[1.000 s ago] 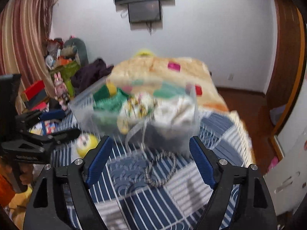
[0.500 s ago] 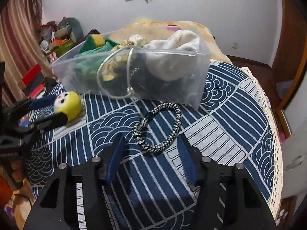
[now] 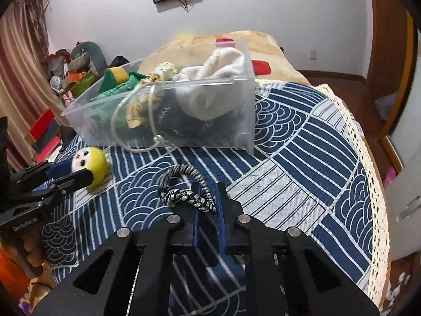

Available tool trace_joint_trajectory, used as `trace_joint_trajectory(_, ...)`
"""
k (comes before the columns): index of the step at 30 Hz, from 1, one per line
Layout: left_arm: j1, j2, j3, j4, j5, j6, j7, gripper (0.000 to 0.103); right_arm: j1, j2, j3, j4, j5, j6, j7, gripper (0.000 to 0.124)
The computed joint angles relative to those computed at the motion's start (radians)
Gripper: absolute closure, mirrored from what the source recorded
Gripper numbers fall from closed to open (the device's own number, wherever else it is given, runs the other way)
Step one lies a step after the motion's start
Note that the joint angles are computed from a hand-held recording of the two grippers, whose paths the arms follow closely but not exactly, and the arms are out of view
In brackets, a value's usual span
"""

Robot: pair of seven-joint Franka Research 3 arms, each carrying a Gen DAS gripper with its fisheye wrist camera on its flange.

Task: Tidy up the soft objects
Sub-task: 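Grasp the yellow ball doll with left tool while right tool grasps the braided hair tie, then drop the ball doll into the box with left tool while right tool drops the hair tie in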

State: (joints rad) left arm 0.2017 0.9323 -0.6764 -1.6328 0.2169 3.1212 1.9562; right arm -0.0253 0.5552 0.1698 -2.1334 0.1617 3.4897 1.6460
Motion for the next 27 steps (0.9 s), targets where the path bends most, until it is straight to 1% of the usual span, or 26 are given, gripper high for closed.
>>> trace_joint_trajectory(3,0.021,-0.016,-0.015,-0.037,0.014,0.030,0.004,0.060,0.023,-0.017,-0.009,-0.018,-0.001,0.021,-0.013,0.114)
trace_joint_trajectory(8,0.062,-0.034,-0.047,-0.078,0.056,0.071,-0.013,0.060,0.027,-0.047,-0.001,-0.041,-0.035,0.059,-0.019,0.114)
trace_joint_trajectory(14,0.118,-0.027,-0.107,-0.075,0.107,0.098,-0.049,0.060,0.017,-0.074,0.010,-0.050,-0.095,0.106,0.001,0.114)
trace_joint_trajectory(16,0.125,-0.021,-0.118,-0.060,0.122,0.105,-0.063,0.060,0.016,-0.077,0.009,-0.042,-0.114,0.120,0.010,0.114)
trace_joint_trajectory(19,0.123,-0.012,-0.121,-0.030,0.141,0.115,-0.088,0.059,0.029,-0.070,-0.005,-0.005,-0.127,0.131,0.010,0.114)
trace_joint_trajectory(21,0.123,0.005,-0.132,0.002,0.155,0.102,-0.095,0.059,0.043,-0.061,-0.019,0.018,-0.121,0.142,0.001,0.114)
trace_joint_trajectory(24,0.082,0.023,-0.106,0.074,0.148,0.079,-0.104,0.059,0.034,-0.038,-0.015,0.074,-0.132,0.136,0.011,0.114)
trace_joint_trajectory(25,0.069,0.029,-0.096,0.096,0.141,0.068,-0.104,0.059,0.039,-0.027,-0.021,0.100,-0.124,0.124,0.009,0.114)
trace_joint_trajectory(26,0.055,0.040,-0.089,0.126,0.131,0.048,-0.100,0.059,0.060,-0.015,-0.038,0.126,-0.095,0.115,-0.001,0.114)
trace_joint_trajectory(27,0.040,0.049,-0.079,0.153,0.118,0.033,-0.095,0.059,0.061,0.003,-0.039,0.161,-0.086,0.095,-0.003,0.114)
